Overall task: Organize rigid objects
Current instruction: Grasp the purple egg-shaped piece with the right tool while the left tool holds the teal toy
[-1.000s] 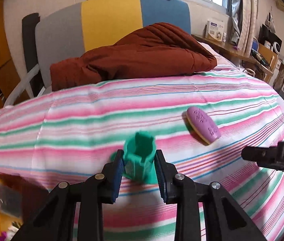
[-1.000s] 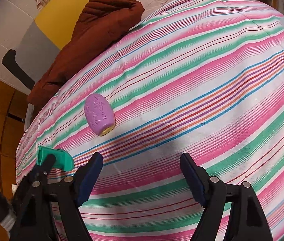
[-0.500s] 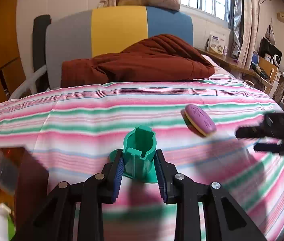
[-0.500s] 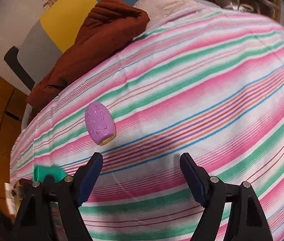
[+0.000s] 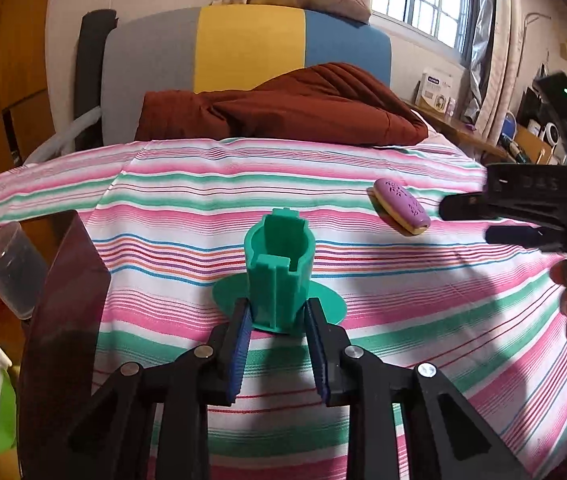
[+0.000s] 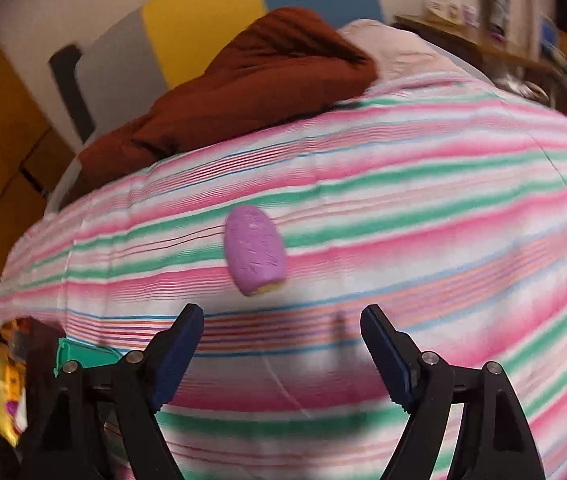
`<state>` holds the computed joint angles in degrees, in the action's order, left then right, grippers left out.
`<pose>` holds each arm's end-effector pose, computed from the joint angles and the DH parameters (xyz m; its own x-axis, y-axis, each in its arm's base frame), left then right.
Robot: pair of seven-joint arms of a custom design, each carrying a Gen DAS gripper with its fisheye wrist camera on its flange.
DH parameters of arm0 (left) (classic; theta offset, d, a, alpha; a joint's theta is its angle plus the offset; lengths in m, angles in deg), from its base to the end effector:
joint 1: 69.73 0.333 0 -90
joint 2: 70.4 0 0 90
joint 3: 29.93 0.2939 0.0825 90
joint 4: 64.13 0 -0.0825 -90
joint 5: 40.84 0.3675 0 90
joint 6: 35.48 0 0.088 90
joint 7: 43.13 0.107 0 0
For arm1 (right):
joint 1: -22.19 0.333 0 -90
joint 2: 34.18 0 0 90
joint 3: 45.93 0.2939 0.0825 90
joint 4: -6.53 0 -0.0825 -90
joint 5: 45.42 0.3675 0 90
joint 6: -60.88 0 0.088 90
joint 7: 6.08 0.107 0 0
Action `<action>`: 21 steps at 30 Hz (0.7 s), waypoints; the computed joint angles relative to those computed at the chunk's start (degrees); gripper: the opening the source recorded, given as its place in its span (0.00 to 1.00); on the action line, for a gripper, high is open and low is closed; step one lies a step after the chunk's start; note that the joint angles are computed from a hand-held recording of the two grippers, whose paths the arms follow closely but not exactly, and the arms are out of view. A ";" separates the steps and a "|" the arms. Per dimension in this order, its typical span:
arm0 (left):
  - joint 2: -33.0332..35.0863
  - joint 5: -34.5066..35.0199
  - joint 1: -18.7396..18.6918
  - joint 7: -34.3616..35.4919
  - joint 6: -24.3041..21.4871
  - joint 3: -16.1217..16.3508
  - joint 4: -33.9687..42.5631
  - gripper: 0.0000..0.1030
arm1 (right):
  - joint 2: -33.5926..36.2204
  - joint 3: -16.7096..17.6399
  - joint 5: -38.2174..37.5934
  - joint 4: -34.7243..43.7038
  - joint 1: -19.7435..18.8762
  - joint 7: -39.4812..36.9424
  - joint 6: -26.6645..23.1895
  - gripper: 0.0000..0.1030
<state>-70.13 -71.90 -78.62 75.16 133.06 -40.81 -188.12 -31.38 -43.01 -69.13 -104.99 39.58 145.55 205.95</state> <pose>0.5445 -0.1600 0.4650 -0.3795 -0.9197 0.1005 -0.6707 0.1987 -0.7146 0.5572 0.2104 0.4986 -0.3604 -0.9060 -0.2221 -0.7326 0.4223 -0.5338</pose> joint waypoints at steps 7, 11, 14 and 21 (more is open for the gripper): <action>0.09 -5.72 0.02 4.37 -0.65 -0.06 0.37 0.26 | 11.30 -2.03 -1.05 14.13 1.66 -6.80 -6.88 0.78; 0.38 -8.17 0.16 6.11 -1.10 -0.17 0.79 0.26 | 15.12 -3.22 4.09 18.08 2.01 -11.00 -8.16 0.55; 0.50 -10.78 0.35 7.89 -1.82 -0.23 1.13 0.26 | 14.91 -4.24 5.12 17.42 2.86 -11.66 -8.34 0.52; 0.94 -11.04 0.83 6.80 -2.81 -0.13 1.79 0.43 | 9.09 -2.85 13.84 10.84 1.25 -16.59 -9.19 0.32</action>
